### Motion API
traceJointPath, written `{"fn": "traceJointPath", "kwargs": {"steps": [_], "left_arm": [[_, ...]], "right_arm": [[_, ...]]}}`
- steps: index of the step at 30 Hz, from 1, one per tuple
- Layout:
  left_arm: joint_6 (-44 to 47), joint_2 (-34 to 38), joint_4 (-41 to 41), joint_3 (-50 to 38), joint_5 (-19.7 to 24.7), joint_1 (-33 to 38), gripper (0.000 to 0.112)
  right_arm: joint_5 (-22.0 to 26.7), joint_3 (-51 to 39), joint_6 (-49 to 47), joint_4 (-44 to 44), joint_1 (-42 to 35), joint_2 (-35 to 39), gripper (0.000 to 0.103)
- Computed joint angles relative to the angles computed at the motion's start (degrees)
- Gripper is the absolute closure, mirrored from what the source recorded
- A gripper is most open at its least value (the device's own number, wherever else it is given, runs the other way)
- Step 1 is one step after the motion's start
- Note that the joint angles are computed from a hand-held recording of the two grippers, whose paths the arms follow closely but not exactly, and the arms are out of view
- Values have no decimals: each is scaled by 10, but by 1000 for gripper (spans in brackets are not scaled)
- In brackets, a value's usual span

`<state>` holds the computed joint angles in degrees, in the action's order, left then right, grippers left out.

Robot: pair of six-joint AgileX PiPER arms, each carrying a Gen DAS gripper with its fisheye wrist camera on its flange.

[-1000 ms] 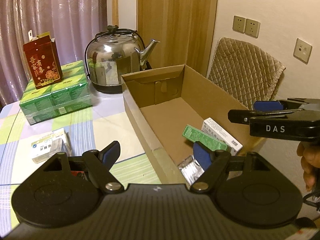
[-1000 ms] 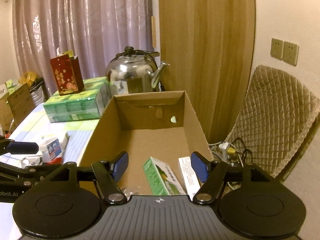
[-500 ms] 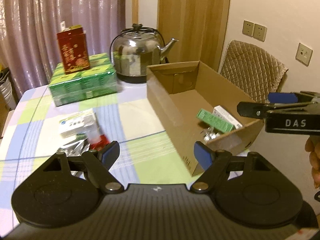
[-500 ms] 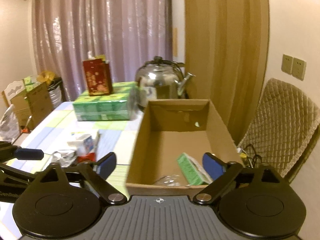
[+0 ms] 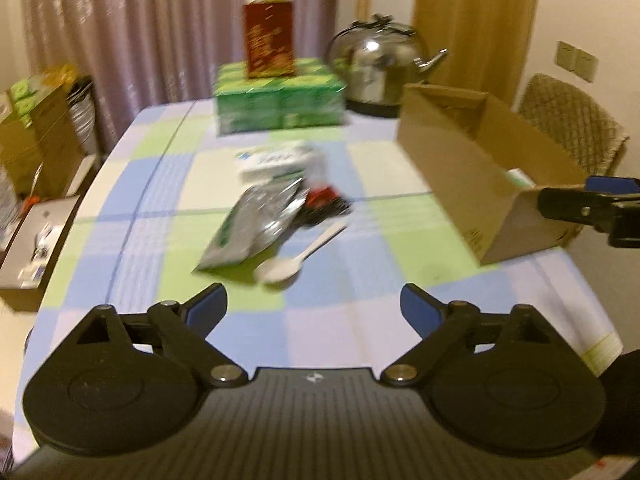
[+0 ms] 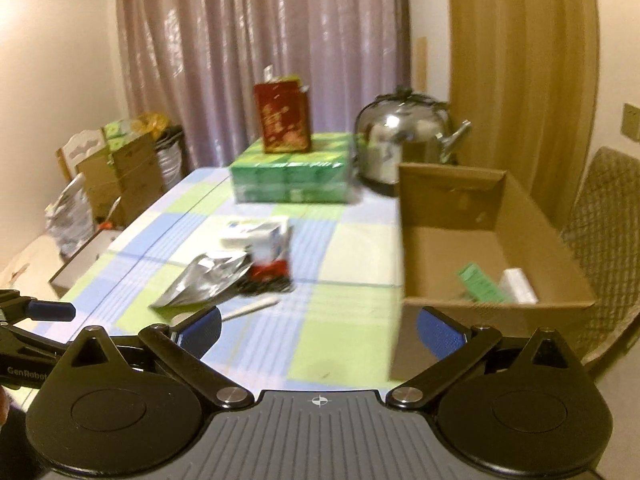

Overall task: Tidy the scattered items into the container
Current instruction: 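Move both tools back over the remaining items on the table, then grasp the white plastic spoon with the right tool while the left tool approaches the foil bag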

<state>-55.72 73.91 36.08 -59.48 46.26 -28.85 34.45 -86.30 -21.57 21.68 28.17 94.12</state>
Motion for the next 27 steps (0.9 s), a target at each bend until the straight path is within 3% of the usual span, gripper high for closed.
{"fn": "traceJointPath", "kwargs": {"steps": [11, 27], "left_arm": [[67, -75, -40, 85, -21, 86, 18], [331, -15, -197, 84, -142, 288, 18]], "right_arm": [[-2, 13, 29, -33, 66, 23, 2], [38, -135, 110, -66, 123, 183, 2]]}}
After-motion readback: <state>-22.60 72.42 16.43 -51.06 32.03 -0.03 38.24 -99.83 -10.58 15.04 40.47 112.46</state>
